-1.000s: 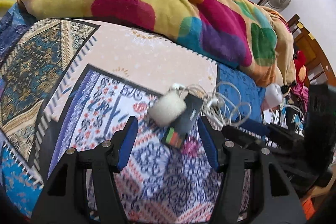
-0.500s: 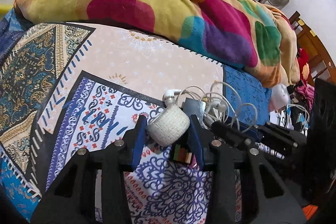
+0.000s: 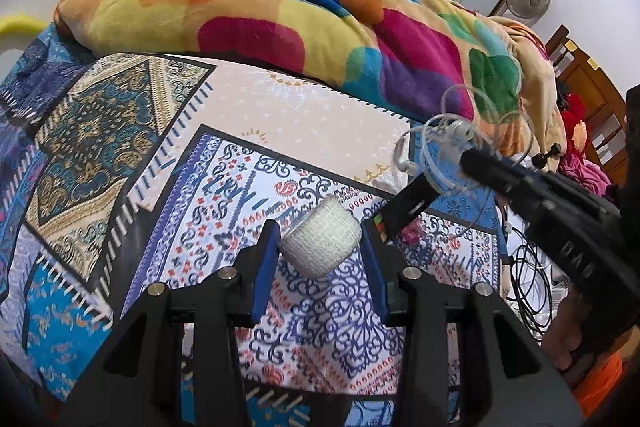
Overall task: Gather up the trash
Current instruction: 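Carry the white roll and cable in both grippers down to the white bin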
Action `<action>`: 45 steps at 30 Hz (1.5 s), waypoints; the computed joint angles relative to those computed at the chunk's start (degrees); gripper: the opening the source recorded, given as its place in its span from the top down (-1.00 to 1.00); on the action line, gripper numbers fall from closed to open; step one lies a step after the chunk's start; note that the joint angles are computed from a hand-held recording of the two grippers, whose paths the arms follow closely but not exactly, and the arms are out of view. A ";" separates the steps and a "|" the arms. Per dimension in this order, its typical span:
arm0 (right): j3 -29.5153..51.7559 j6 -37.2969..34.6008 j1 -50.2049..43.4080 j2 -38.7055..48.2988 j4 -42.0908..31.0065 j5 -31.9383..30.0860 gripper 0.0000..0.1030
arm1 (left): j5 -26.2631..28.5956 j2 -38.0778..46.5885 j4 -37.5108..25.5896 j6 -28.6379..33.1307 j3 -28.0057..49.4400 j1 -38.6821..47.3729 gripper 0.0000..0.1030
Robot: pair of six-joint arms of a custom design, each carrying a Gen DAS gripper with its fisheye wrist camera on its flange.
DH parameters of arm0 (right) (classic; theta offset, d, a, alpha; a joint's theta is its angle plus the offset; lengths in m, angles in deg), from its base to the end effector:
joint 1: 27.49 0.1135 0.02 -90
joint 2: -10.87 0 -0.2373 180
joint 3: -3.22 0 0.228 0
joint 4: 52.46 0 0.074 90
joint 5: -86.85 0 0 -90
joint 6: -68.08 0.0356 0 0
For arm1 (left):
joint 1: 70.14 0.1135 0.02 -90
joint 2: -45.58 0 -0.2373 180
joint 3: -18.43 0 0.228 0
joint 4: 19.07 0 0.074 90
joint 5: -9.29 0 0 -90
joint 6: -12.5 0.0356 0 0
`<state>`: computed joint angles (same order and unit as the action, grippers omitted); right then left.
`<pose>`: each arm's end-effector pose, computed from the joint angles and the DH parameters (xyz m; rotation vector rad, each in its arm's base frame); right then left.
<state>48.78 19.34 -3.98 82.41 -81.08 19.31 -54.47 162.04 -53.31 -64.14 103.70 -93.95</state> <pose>0.1996 0.0720 0.1516 0.5247 2.3664 0.0079 0.3274 -0.1617 0.1115 0.9831 2.4969 -0.6752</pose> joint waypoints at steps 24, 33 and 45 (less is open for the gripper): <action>26.26 17.51 23.87 -1.89 -35.80 17.20 0.85 | 5.45 -25.46 -17.94 13.06 -8.00 19.10 0.22; 44.43 29.23 38.76 12.53 -45.80 23.26 0.85 | 12.11 -29.48 -33.23 28.52 -2.23 38.46 0.22; 67.16 29.70 47.33 34.18 -45.39 21.81 0.84 | 15.17 -18.35 -50.87 53.24 12.30 64.47 0.22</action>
